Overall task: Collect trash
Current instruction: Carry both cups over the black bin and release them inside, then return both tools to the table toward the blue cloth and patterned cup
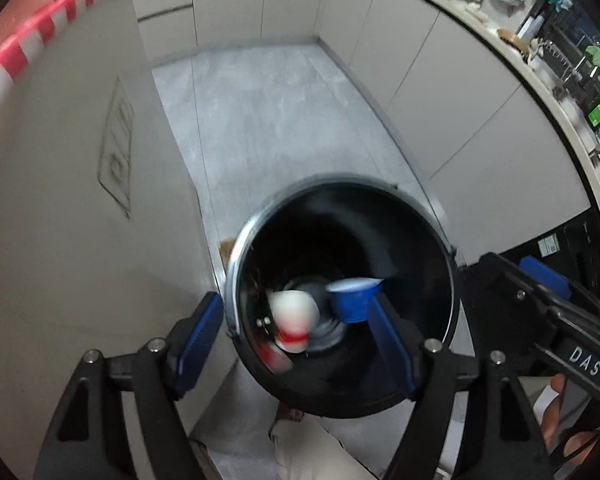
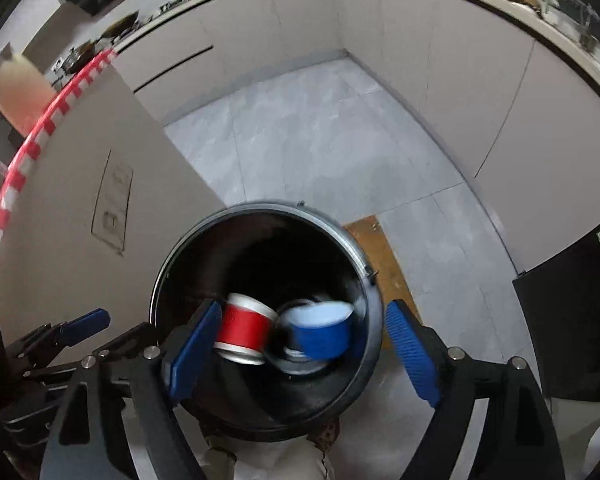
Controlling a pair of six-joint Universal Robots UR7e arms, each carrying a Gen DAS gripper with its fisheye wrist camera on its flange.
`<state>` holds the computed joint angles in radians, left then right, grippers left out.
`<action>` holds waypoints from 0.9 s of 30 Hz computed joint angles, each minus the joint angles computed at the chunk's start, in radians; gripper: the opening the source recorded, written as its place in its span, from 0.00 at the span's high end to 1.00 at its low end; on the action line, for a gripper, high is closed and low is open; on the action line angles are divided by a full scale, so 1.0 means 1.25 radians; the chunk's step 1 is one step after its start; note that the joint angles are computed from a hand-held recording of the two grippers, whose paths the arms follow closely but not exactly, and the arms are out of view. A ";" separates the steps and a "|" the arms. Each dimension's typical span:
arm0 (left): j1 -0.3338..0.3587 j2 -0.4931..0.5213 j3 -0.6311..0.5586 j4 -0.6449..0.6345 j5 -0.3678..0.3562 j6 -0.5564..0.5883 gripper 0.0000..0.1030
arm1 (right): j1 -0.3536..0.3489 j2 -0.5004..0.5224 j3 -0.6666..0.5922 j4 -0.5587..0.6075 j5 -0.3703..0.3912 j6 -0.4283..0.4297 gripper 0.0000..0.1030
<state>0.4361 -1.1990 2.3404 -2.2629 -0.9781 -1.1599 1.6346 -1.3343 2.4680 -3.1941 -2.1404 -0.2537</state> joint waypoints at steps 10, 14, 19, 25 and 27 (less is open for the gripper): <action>-0.118 -0.168 -0.035 0.187 0.054 -0.068 0.26 | 0.143 -0.065 -0.007 0.054 -0.057 0.108 0.17; -0.173 -0.271 -0.033 0.294 0.070 -0.116 0.26 | 0.225 -0.074 -0.006 0.082 -0.082 0.186 0.17; -0.207 -0.403 -0.027 0.460 0.097 -0.182 0.26 | 0.338 -0.029 -0.024 0.102 -0.103 0.282 0.17; -0.275 -0.578 -0.038 0.760 0.092 -0.357 0.26 | 0.466 0.081 -0.084 0.125 -0.107 0.376 0.17; -0.305 -0.623 -0.046 0.854 0.080 -0.412 0.26 | 0.502 0.121 -0.104 0.126 -0.107 0.400 0.17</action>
